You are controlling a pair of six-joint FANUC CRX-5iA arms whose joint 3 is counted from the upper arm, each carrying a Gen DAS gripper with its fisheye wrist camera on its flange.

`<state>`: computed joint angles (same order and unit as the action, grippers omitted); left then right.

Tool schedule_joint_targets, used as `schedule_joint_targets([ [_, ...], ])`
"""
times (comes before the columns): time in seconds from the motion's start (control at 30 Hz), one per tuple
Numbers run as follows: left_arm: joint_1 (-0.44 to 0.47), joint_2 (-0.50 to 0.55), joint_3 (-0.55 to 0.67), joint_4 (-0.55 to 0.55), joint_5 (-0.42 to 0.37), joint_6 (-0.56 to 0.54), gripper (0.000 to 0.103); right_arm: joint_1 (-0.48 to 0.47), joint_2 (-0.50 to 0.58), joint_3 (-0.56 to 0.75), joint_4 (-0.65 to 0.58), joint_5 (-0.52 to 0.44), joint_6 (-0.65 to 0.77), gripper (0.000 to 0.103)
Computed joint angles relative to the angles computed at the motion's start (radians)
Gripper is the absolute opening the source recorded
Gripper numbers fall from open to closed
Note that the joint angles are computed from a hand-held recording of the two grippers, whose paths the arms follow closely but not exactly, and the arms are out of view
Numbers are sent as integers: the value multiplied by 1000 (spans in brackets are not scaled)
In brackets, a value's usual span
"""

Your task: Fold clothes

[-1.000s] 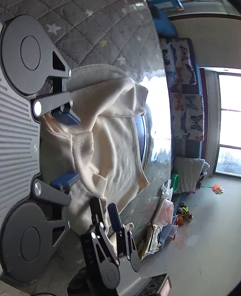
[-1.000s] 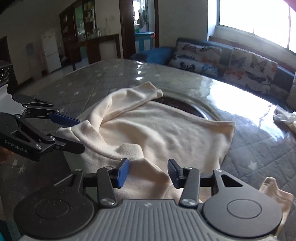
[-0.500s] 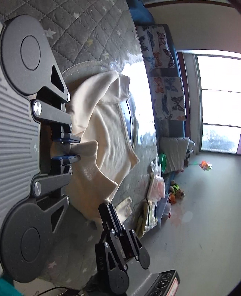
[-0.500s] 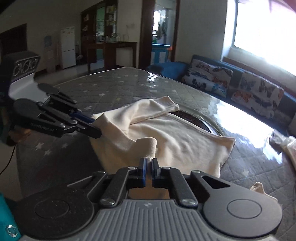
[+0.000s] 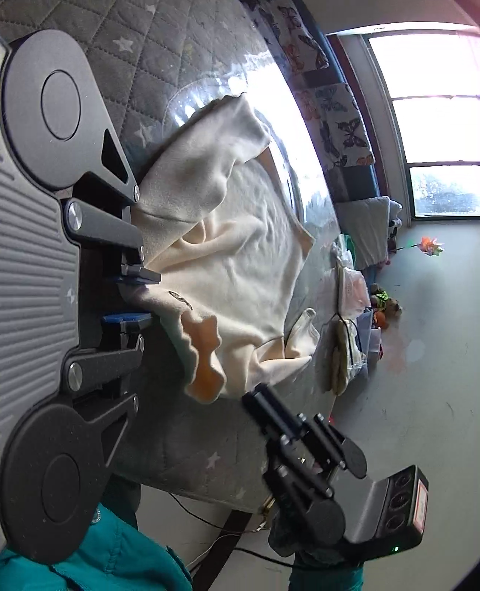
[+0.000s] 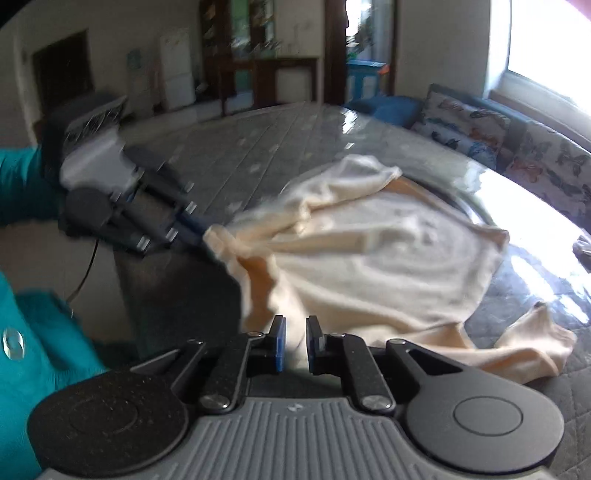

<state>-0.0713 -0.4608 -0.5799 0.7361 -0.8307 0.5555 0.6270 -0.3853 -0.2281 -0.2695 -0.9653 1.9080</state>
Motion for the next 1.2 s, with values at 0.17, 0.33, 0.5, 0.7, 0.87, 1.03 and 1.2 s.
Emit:
schedule_joint_targets([
  [0.17, 26, -25, -12, 78, 49, -10, 27, 33, 19, -54, 130, 142, -138, 22],
  [0.33, 34, 26, 86, -125, 165, 279, 41, 24, 67, -83, 208, 213, -283, 25],
  [0.5, 9, 204, 315, -477, 156, 741, 48, 16, 78, -103, 220, 222, -326, 35],
  [0.7, -14, 417, 538, -638, 120, 989, 49, 15, 78, -115, 199, 222, -326, 40],
  [0.87, -28, 551, 679, -684, 83, 1078, 52, -1, 80, -109, 158, 224, -313, 43],
  [1.03, -22, 633, 751, -657, 36, 1126, 50, -5, 76, -114, 140, 234, -293, 45],
  [1.2, -7, 624, 705, -597, 63, 1146, 22, -13, 77, -111, 123, 237, -274, 47],
])
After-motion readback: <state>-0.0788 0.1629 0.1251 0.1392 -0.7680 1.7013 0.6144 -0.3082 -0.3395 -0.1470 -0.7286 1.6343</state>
